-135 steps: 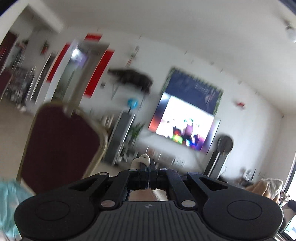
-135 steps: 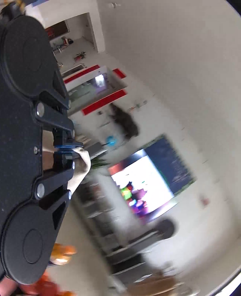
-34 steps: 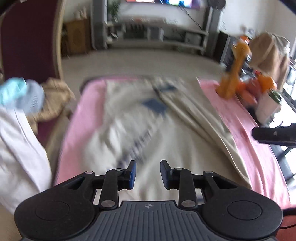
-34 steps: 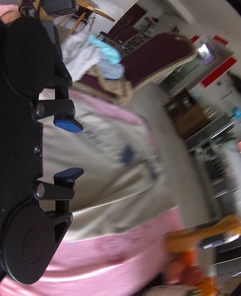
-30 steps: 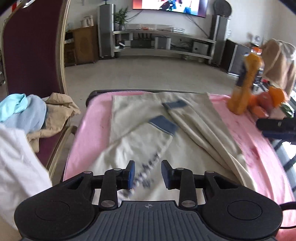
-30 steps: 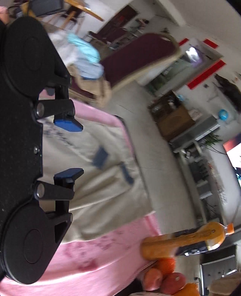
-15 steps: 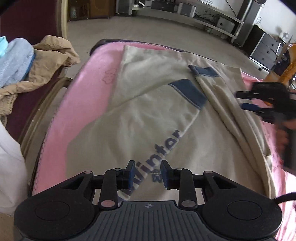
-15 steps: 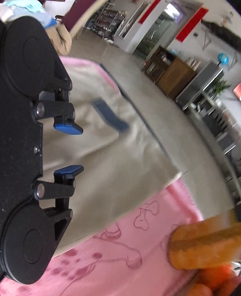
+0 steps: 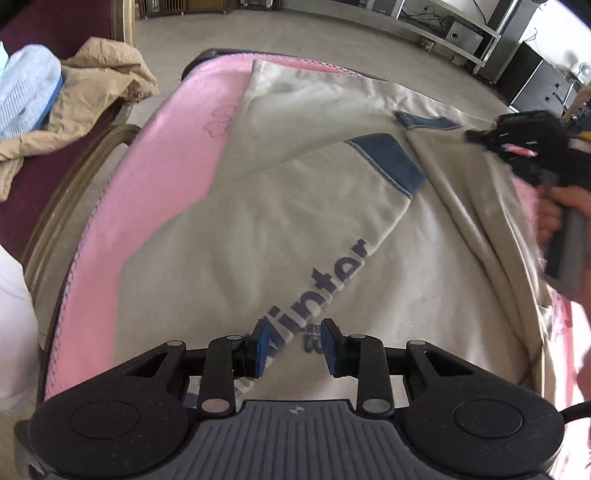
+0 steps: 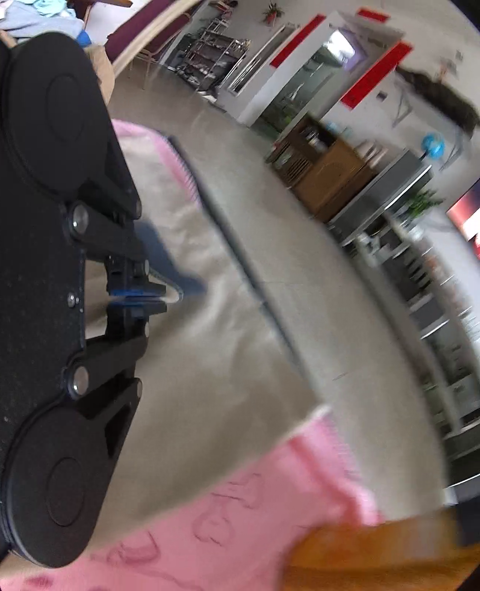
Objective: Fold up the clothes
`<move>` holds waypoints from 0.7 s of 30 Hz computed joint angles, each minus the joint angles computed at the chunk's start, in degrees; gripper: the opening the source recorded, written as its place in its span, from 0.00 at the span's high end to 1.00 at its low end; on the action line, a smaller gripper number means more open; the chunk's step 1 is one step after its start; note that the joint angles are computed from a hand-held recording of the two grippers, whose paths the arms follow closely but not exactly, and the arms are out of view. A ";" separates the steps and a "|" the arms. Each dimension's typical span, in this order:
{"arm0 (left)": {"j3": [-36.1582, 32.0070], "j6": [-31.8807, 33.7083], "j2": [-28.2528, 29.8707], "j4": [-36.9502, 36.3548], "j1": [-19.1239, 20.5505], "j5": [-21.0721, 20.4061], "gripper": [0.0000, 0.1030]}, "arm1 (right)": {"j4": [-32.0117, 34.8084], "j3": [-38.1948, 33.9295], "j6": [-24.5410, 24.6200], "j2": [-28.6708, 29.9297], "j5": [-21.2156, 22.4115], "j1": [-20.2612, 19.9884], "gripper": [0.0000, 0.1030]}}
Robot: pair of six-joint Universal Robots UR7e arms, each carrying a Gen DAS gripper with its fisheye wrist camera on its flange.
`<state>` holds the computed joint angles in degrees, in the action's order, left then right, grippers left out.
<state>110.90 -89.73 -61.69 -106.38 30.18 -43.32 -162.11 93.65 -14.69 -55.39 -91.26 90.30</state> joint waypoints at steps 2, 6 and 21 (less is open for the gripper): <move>0.23 0.12 0.10 0.33 -0.71 1.09 0.72 | -2.65 3.35 -1.52 -3.73 1.36 0.41 0.98; 1.27 2.14 0.33 -1.54 -2.58 3.30 0.72 | -7.39 10.77 -2.15 -14.65 3.96 0.73 0.98; 5.24 16.98 7.70 -24.18 -10.57 3.48 0.72 | -24.37 25.56 15.39 -45.37 19.67 -24.61 0.98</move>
<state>116.14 -72.75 -53.99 -130.56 19.61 -39.84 -186.48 119.21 0.70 -100.76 -71.59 65.69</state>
